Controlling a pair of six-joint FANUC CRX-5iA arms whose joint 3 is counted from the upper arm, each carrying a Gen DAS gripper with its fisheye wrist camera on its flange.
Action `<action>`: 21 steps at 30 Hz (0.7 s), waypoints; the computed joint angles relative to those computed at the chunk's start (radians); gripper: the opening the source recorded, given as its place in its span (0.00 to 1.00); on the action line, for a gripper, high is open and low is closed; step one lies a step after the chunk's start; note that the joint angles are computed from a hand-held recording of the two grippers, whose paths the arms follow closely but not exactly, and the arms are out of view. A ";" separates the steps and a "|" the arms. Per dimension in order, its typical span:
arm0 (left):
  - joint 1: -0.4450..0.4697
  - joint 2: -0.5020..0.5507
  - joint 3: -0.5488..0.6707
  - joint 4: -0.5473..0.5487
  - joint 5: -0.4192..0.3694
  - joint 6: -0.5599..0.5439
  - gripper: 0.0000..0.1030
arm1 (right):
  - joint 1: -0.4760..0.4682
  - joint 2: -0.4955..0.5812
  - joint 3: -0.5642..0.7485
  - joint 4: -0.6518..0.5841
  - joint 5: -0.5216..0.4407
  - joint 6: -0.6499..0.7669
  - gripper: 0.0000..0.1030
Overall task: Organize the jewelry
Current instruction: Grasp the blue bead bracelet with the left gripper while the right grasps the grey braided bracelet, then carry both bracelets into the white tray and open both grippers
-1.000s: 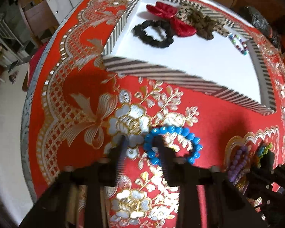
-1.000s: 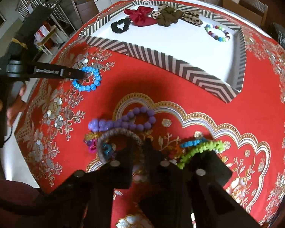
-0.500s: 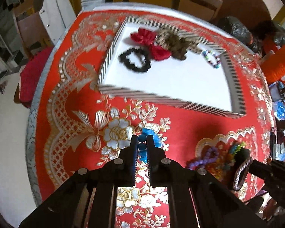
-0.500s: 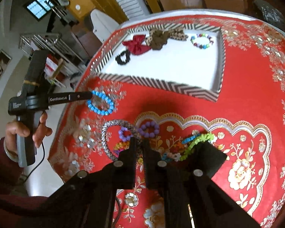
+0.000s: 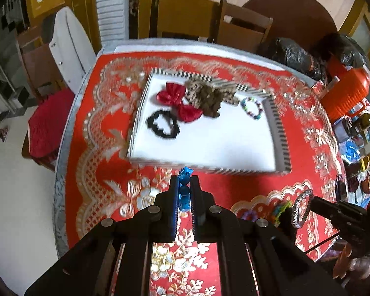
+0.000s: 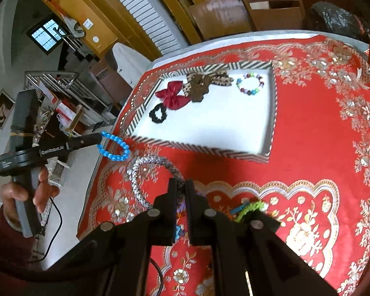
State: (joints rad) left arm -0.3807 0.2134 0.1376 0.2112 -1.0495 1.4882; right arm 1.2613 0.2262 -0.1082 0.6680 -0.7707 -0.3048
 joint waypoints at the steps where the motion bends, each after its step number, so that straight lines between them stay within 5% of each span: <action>1: -0.004 0.006 0.016 -0.003 0.000 0.003 0.00 | -0.002 -0.001 0.001 0.003 -0.006 0.002 0.06; 21: -0.109 0.241 0.303 -0.034 -0.074 0.035 0.00 | -0.098 -0.004 0.033 -0.071 -0.086 0.129 0.06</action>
